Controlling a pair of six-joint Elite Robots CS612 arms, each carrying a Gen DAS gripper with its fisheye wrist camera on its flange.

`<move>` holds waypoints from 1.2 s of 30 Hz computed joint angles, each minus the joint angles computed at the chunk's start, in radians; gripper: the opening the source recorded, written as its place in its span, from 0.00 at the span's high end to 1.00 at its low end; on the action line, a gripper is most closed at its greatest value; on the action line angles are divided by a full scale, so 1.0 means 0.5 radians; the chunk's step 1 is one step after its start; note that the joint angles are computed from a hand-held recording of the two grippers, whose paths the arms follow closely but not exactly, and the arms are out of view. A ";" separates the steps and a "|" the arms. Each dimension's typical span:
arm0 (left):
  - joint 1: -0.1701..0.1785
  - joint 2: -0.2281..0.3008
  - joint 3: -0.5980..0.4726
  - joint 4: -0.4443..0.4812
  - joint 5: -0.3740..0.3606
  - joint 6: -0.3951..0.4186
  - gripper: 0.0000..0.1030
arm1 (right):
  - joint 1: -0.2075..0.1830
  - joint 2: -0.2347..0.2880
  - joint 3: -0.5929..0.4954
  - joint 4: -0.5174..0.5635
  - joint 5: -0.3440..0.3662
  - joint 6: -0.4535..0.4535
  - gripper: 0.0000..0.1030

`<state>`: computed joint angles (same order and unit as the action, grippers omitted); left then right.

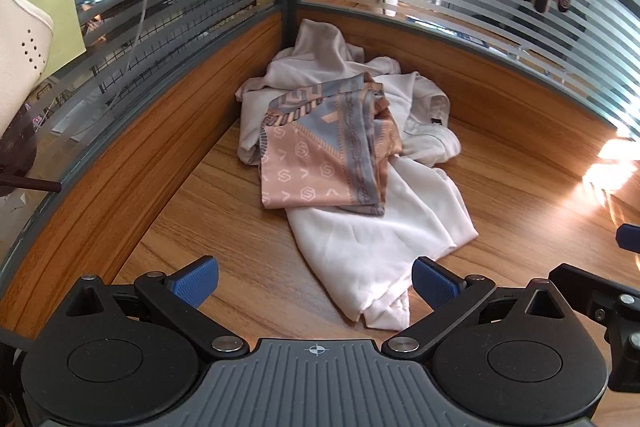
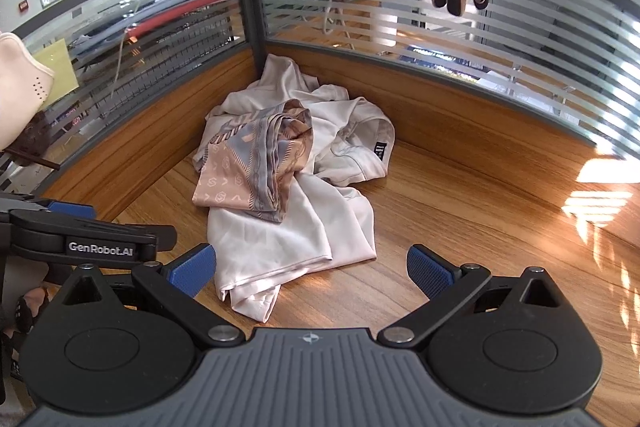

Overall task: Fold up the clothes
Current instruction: 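Grasp the pink-and-grey scarf with the right gripper and lift it off the shirt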

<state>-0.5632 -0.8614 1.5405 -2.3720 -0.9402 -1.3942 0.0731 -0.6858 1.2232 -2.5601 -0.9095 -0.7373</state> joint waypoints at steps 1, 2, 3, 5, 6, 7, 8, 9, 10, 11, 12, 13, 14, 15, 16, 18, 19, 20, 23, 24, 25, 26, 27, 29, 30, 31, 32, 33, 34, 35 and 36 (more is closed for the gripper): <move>0.006 0.002 0.004 0.000 0.007 -0.006 0.00 | 0.008 0.019 -0.031 0.024 -0.007 0.003 0.01; 0.012 0.003 0.009 -0.001 0.014 -0.012 0.00 | 0.019 0.049 -0.078 0.056 -0.013 0.003 0.01; 0.018 0.004 0.014 -0.002 0.021 -0.017 0.00 | 0.028 0.074 -0.118 0.085 -0.011 -0.001 0.01; 0.032 0.012 0.016 0.010 0.037 -0.014 0.00 | 0.051 0.135 -0.208 0.144 -0.003 -0.015 0.01; 0.038 0.016 0.016 0.014 0.041 -0.012 0.00 | 0.062 0.165 -0.252 0.172 0.003 -0.021 0.01; 0.046 0.021 0.018 0.006 0.040 -0.009 0.00 | 0.071 0.190 -0.290 0.200 0.008 -0.028 0.01; 0.054 0.026 0.019 -0.003 0.032 -0.004 0.00 | 0.082 0.222 -0.340 0.241 0.007 -0.036 0.01; 0.061 0.032 0.018 -0.010 0.021 -0.001 0.00 | 0.098 0.260 -0.401 0.295 0.007 -0.049 0.01; 0.068 0.038 0.017 -0.018 0.011 0.004 0.00 | 0.109 0.288 -0.441 0.322 0.016 -0.064 0.01; 0.072 0.043 0.015 -0.014 0.006 0.001 0.00 | 0.120 0.316 -0.483 0.351 0.024 -0.078 0.01; 0.075 0.049 0.011 -0.005 0.005 -0.006 0.00 | 0.131 0.345 -0.526 0.380 0.032 -0.094 0.04; 0.079 0.054 0.006 0.011 0.003 -0.014 0.00 | 0.141 0.375 -0.570 0.410 0.041 -0.109 0.08; 0.082 0.058 0.002 0.024 0.000 -0.020 0.00 | 0.154 0.405 -0.620 0.447 0.044 -0.138 0.11; 0.085 0.061 0.000 0.030 -0.007 -0.022 0.00 | 0.166 0.437 -0.672 0.486 0.047 -0.168 0.15; 0.090 0.063 0.000 0.032 -0.018 -0.023 0.01 | 0.176 0.469 -0.724 0.514 0.050 -0.190 0.17; 0.098 0.065 0.003 0.037 -0.039 -0.029 0.01 | 0.195 0.537 -0.831 0.560 0.073 -0.211 0.22; 0.101 0.065 0.007 0.034 -0.046 -0.035 0.01 | 0.200 0.560 -0.872 0.582 0.082 -0.215 0.29; 0.104 0.065 0.011 0.029 -0.052 -0.037 0.02 | 0.209 0.585 -0.916 0.597 0.088 -0.211 0.33; 0.110 0.067 0.015 0.044 -0.064 -0.044 0.05 | 0.230 0.664 -1.060 0.660 0.106 -0.181 0.56; 0.112 0.069 0.014 0.048 -0.068 -0.044 0.06 | 0.237 0.696 -1.123 0.684 0.114 -0.153 0.61; 0.115 0.070 0.013 0.054 -0.072 -0.043 0.06 | 0.244 0.725 -1.180 0.709 0.112 -0.134 0.64; 0.117 0.072 0.012 0.059 -0.074 -0.043 0.07 | 0.249 0.749 -1.227 0.729 0.112 -0.121 0.67; 0.119 0.073 0.010 0.062 -0.076 -0.042 0.07 | 0.256 0.784 -1.294 0.757 0.115 -0.112 0.72; 0.123 0.076 0.005 0.069 -0.081 -0.038 0.11 | 0.270 0.846 -1.412 0.807 0.107 -0.113 0.75; 0.125 0.077 0.001 0.071 -0.084 -0.033 0.12 | 0.278 0.877 -1.475 0.838 0.098 -0.115 0.76; 0.126 0.078 -0.002 0.069 -0.084 -0.025 0.13 | 0.284 0.907 -1.534 0.874 0.099 -0.111 0.77; 0.126 0.078 -0.004 0.065 -0.083 -0.015 0.13 | 0.291 0.939 -1.598 0.911 0.101 -0.107 0.77; 0.127 0.079 -0.007 0.061 -0.083 -0.005 0.14 | 0.296 0.964 -1.646 0.940 0.108 -0.103 0.78; 0.127 0.079 -0.009 0.056 -0.082 0.004 0.15 | 0.300 0.978 -1.674 0.959 0.111 -0.105 0.80; 0.128 0.080 -0.012 0.052 -0.081 0.014 0.15 | 0.304 0.994 -1.705 0.981 0.115 -0.106 0.82; 0.127 0.078 -0.013 0.047 -0.079 0.019 0.15 | 0.307 1.009 -1.738 1.024 0.119 -0.118 0.92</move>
<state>-0.4994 -0.8223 1.5342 -2.3486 -0.9795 -1.3848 0.2263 -0.1813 0.3543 -2.0480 -0.8500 -0.7965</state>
